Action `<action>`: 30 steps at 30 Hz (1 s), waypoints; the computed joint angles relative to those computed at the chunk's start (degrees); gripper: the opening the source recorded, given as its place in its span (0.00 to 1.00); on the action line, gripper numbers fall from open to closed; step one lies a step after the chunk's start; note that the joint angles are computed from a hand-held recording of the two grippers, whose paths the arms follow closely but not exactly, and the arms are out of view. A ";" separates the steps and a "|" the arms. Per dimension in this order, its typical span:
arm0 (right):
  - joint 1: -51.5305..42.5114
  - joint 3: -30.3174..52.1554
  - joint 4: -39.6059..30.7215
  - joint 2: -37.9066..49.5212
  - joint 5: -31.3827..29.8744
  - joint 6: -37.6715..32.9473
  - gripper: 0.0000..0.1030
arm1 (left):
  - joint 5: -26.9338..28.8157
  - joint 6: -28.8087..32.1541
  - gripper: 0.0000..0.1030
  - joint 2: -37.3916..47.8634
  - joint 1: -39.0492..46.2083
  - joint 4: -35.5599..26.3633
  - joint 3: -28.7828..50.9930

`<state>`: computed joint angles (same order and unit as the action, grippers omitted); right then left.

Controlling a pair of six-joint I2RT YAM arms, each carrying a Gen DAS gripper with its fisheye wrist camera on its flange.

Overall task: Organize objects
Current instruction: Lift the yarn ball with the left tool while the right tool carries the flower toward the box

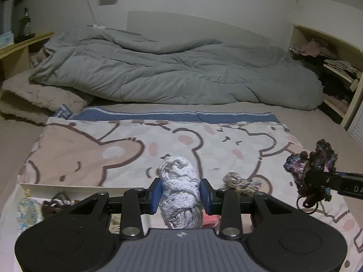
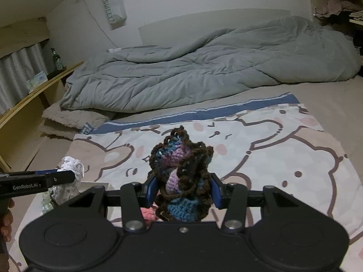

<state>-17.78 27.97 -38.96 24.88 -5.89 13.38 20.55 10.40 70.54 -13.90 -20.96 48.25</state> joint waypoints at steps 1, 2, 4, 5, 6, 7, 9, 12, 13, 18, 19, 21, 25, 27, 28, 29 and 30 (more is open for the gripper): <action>1.33 0.12 -0.06 -0.11 0.68 0.74 0.46 | 0.45 0.70 0.37 -0.15 1.27 -0.31 0.07; 3.35 0.34 0.02 0.00 1.87 1.78 0.46 | 0.93 1.33 0.37 -0.28 2.69 -0.57 0.17; 8.01 0.97 0.04 0.19 4.75 3.99 0.47 | 2.38 2.62 0.37 -0.44 5.76 -1.39 0.55; 10.80 1.38 0.24 0.67 6.65 5.18 0.46 | 3.06 3.14 0.37 -0.23 7.11 -1.83 1.02; 14.06 1.86 0.47 1.25 8.79 6.52 0.46 | 3.82 3.78 0.37 -0.17 8.58 -2.36 1.37; 16.56 2.32 0.75 1.88 10.35 7.67 0.46 | 4.51 4.42 0.37 -0.04 9.97 -2.75 1.72; 21.37 3.57 1.58 3.48 12.91 10.12 0.46 | 5.85 5.72 0.37 0.17 12.87 -3.67 2.55; 28.42 5.90 3.40 7.14 17.44 12.92 0.46 | 8.01 7.52 0.37 1.04 16.96 -5.02 4.05; 30.12 6.47 3.95 8.19 18.56 13.52 0.46 | 8.89 8.23 0.37 1.47 18.44 -5.58 4.63; 38.99 10.16 7.29 15.71 23.00 16.70 0.46 | 11.83 11.23 0.37 3.91 24.38 -7.76 7.39; 40.08 10.79 7.99 17.24 23.43 17.13 0.46 | 12.26 11.68 0.37 4.54 25.43 -7.97 7.98; 42.85 12.46 9.39 20.71 25.06 18.07 0.46 | 13.16 12.82 0.37 5.77 27.64 -8.64 9.19; 47.25 16.69 12.30 27.38 28.31 18.94 0.46 | 14.06 15.16 0.37 8.50 31.21 -9.67 11.69; 48.70 19.03 13.50 30.52 28.50 19.37 0.46 | 14.38 16.40 0.37 9.83 32.93 -10.17 12.86; 49.57 20.33 14.02 32.23 28.63 19.53 0.46 | 14.54 17.03 0.37 10.48 33.74 -10.37 13.45; 50.23 21.23 14.40 33.51 28.69 19.72 0.46 | 14.70 17.51 0.37 11.20 34.58 -10.53 14.09; 51.05 22.51 15.01 35.34 28.57 20.02 0.46 | 14.88 17.95 0.37 11.82 35.45 -10.74 14.64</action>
